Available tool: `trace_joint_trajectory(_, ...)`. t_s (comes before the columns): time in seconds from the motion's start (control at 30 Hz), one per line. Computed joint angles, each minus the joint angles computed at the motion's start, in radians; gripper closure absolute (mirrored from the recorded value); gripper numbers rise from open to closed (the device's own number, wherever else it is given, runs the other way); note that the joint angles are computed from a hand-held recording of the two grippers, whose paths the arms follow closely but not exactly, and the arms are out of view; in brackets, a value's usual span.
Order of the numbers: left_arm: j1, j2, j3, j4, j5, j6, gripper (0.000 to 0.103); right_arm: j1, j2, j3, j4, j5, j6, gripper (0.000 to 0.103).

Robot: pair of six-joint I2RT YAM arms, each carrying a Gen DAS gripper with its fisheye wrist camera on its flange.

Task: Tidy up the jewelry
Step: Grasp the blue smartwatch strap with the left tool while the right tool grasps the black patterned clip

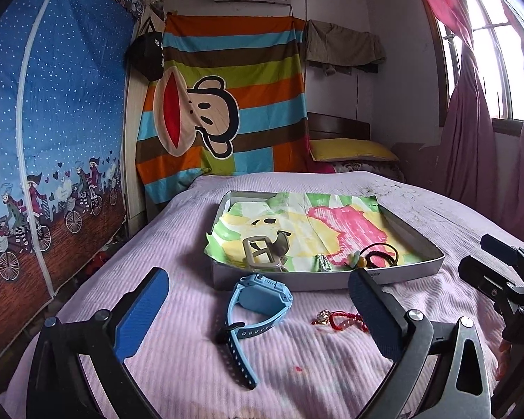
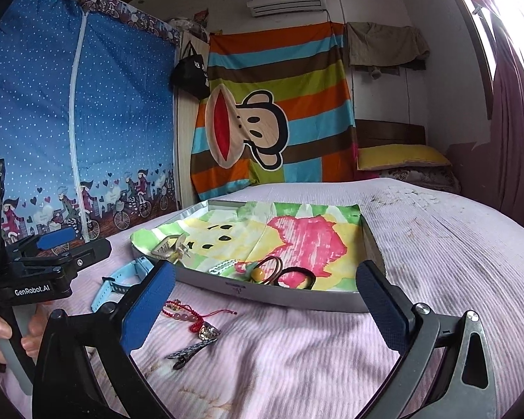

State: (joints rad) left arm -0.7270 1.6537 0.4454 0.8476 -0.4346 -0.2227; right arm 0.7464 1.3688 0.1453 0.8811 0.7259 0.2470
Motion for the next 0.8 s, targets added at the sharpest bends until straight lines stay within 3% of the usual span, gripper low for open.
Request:
trace_joint_trajectory(0.37,0.057,0.013,-0.025,-0.067,0.049,-0.013,0.0,0.016,0.107,0.001,0.037,-0.071,0.013,0.001)
trace_joint_trajectory(0.5,0.083,0.043,0.017,-0.157,0.094,-0.025,0.0,0.002,0.151,0.033,-0.018,-0.119,0.036,0.001)
trace_joint_trajectory(0.8,0.09,0.071,0.048,-0.193,0.123,0.012,0.0,-0.018,0.268,0.093,-0.056,-0.196,0.058,0.002)
